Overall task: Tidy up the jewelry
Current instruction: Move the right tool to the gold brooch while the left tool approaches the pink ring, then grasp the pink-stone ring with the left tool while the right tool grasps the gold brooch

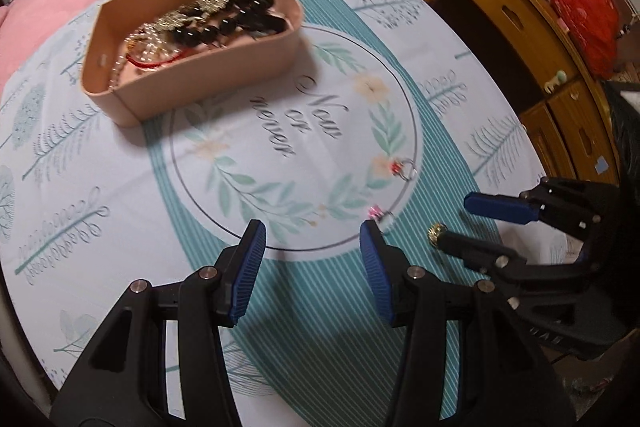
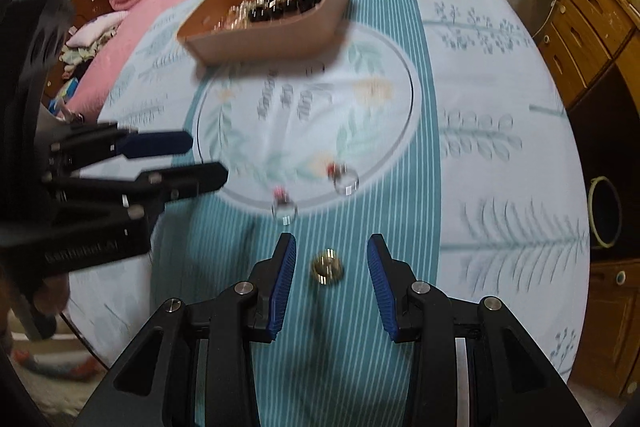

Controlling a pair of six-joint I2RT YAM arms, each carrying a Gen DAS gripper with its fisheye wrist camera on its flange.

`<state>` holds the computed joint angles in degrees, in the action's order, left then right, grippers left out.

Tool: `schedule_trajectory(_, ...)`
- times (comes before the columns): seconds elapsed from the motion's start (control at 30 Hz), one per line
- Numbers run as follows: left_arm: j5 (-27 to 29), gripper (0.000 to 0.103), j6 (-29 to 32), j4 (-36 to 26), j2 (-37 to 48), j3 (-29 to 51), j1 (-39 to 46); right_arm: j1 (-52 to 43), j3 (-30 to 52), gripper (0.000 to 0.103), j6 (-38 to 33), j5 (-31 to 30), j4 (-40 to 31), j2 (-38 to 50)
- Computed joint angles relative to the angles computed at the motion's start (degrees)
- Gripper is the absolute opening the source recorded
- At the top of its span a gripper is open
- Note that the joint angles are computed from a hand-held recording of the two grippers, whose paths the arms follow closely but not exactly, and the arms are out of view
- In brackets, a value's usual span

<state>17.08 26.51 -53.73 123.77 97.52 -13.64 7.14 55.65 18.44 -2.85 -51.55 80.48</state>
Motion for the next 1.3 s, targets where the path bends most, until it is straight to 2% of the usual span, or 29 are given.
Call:
schedule_trajectory(0.37, -0.32, 0.046, -0.72, 1.40, -1.61, -4.28, -1.21, 5.48, -3.11, 0.037, -1.01, 4.89, 2.37, -0.18)
schedule_trajectory(0.47, -0.52, 0.046, -1.12, 1.55, -1.59, -4.45, -1.31, 6.60, -2.44, 0.033, -2.17, 6.76, 2.83, 1.00)
schedule_trajectory(0.57, -0.46, 0.046, -1.60, 1.56, -1.41, -4.38, -1.42, 6.72, -2.33, 0.019, -2.88, 7.63, 3.22, 1.34)
schedule_trajectory(0.77, 0.68, 0.046, -2.38, 0.00, 0.00, -2.58, -2.03, 4.28, -2.64, 0.019, -3.49, 7.66, 3.35, 1.09)
schedule_trajectory(0.93, 2.35, 0.046, -6.73, -1.48, 2.63, 0.22, -2.86, 2.18, -3.03, 0.019, -3.81, 7.62, 3.18, 0.54)
schedule_trajectory(1.1, 1.73, 0.046, -11.67, 0.48, 3.50, 0.56, -3.74, 1.24, -3.60, 0.019, -3.88, 7.37, 3.11, -0.31)
schedule_trajectory(1.2, 1.25, 0.041, -12.47, 1.94, 3.36, 0.28, -4.49, 0.54, -4.08, 0.019, -3.99, 6.81, 3.33, -0.79)
schedule_trajectory(1.3, 0.91, 0.032, -12.71, 2.26, 3.57, 0.47, -5.48, 0.38, -4.25, 0.019, -3.84, 6.52, 3.33, -1.02)
